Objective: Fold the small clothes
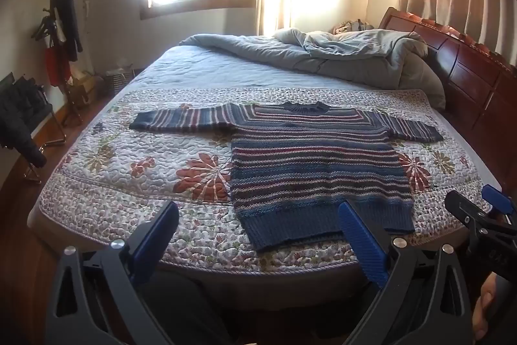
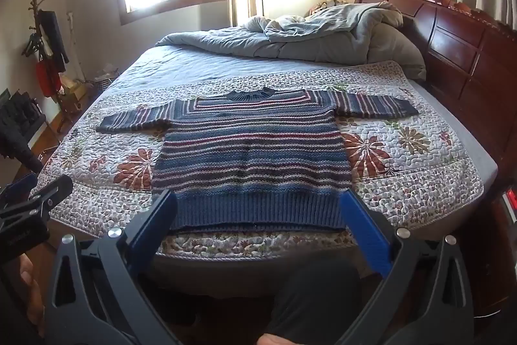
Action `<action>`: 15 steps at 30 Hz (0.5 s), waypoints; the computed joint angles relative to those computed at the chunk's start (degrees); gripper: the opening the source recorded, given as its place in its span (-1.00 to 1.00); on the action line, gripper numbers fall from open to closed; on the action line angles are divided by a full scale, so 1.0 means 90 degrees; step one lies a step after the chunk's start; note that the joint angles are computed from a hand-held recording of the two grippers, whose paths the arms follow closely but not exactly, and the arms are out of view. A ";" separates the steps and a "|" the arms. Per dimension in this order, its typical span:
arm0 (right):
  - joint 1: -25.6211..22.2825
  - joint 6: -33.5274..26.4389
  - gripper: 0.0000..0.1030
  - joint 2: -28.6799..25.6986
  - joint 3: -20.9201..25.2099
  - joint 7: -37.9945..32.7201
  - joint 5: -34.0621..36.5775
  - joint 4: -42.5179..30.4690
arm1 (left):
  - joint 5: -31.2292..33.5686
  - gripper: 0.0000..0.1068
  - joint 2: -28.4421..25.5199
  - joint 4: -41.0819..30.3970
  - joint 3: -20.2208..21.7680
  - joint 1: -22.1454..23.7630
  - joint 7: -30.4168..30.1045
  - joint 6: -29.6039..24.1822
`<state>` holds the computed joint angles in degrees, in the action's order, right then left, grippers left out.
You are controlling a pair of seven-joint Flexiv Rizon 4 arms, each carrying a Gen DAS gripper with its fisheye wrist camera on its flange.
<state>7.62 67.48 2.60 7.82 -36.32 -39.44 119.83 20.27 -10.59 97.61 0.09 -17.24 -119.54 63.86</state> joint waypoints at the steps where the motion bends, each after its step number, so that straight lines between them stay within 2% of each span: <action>1: 0.0000 -0.0001 0.95 0.0000 0.0001 0.0006 0.0003 0.0000 | 0.0014 0.86 -0.0004 -0.0014 0.0006 -0.0001 -0.0013 -0.0014; 5: 0.0010 -0.0029 0.95 0.0001 0.0009 0.0021 0.0014 -0.0011 | 0.0046 0.86 0.0033 0.0060 0.0013 0.0015 -0.0010 0.0132; 15: -0.0014 0.0031 0.95 0.0017 -0.0012 -0.0040 0.0090 0.0028 | 0.0178 0.86 -0.0017 -0.0039 0.0013 -0.0045 -0.0110 0.0011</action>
<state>7.49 67.76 2.76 7.71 -36.67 -38.63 120.08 21.87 -10.74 97.26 0.21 -17.65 -120.53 63.96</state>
